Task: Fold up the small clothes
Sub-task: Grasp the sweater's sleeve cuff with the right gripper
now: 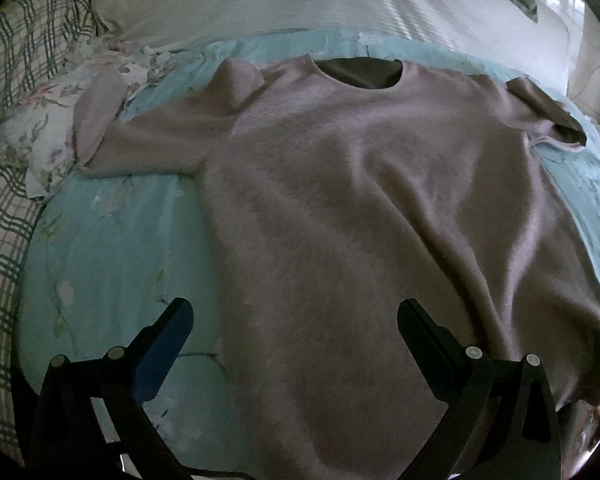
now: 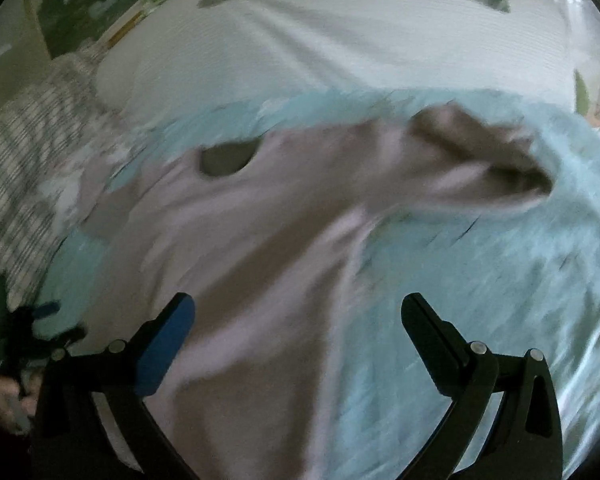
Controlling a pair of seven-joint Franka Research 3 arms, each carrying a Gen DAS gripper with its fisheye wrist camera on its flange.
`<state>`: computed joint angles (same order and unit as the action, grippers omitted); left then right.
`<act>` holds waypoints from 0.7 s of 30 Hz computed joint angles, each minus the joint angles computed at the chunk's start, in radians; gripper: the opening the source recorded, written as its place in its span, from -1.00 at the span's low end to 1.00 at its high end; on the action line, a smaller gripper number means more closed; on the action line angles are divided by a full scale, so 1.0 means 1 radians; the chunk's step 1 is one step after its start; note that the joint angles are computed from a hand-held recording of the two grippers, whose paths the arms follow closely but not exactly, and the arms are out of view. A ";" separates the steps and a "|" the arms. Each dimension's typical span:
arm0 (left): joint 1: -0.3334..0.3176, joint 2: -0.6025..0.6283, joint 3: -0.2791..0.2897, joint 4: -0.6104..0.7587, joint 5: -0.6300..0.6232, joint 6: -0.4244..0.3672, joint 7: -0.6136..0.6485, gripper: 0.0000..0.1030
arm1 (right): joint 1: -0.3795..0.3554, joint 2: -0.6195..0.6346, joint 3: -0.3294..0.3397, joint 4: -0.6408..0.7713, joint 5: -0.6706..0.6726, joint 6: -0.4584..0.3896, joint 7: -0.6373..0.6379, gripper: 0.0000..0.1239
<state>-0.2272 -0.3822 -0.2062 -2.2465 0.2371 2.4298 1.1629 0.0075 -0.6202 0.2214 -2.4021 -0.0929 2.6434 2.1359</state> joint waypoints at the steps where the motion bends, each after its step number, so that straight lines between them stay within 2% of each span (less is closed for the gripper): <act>1: 0.000 0.012 0.001 0.008 -0.002 0.003 0.001 0.98 | -0.023 0.016 -0.013 0.015 -0.017 0.008 -0.011 0.66; 3: 0.005 0.029 -0.005 0.019 0.012 0.001 -0.003 0.98 | -0.087 0.072 -0.034 0.069 -0.061 0.014 -0.026 0.66; 8: 0.007 0.086 -0.018 0.056 0.042 -0.023 -0.007 0.98 | -0.141 0.276 -0.106 0.243 -0.117 0.030 -0.093 0.66; 12: 0.001 0.133 -0.022 0.090 0.044 -0.050 -0.009 0.98 | -0.130 0.462 -0.158 0.425 -0.184 -0.056 -0.140 0.66; 15: -0.001 0.158 -0.019 0.110 0.036 -0.057 -0.009 0.98 | -0.087 0.542 -0.203 0.487 -0.146 -0.101 -0.202 0.55; 16: -0.001 0.165 -0.018 0.115 0.034 -0.057 -0.010 0.98 | -0.077 0.570 -0.212 0.519 -0.170 -0.140 -0.205 0.28; 17: -0.001 0.172 -0.018 0.119 0.034 -0.061 -0.010 0.98 | -0.064 0.583 -0.221 0.541 -0.184 -0.174 -0.205 -0.26; 19: -0.001 0.183 -0.017 0.130 0.033 -0.077 -0.004 0.98 | -0.042 0.589 -0.247 0.551 -0.131 -0.196 -0.237 -0.82; 21: -0.002 0.186 -0.015 0.133 0.027 -0.090 0.001 0.98 | -0.025 0.549 -0.256 0.508 -0.112 -0.145 -0.236 -0.90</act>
<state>-0.2291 -0.1961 -0.2217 -2.1133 0.2646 2.3402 1.1638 -0.0179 -0.0712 -0.0343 -1.8939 -0.2053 2.4982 1.8995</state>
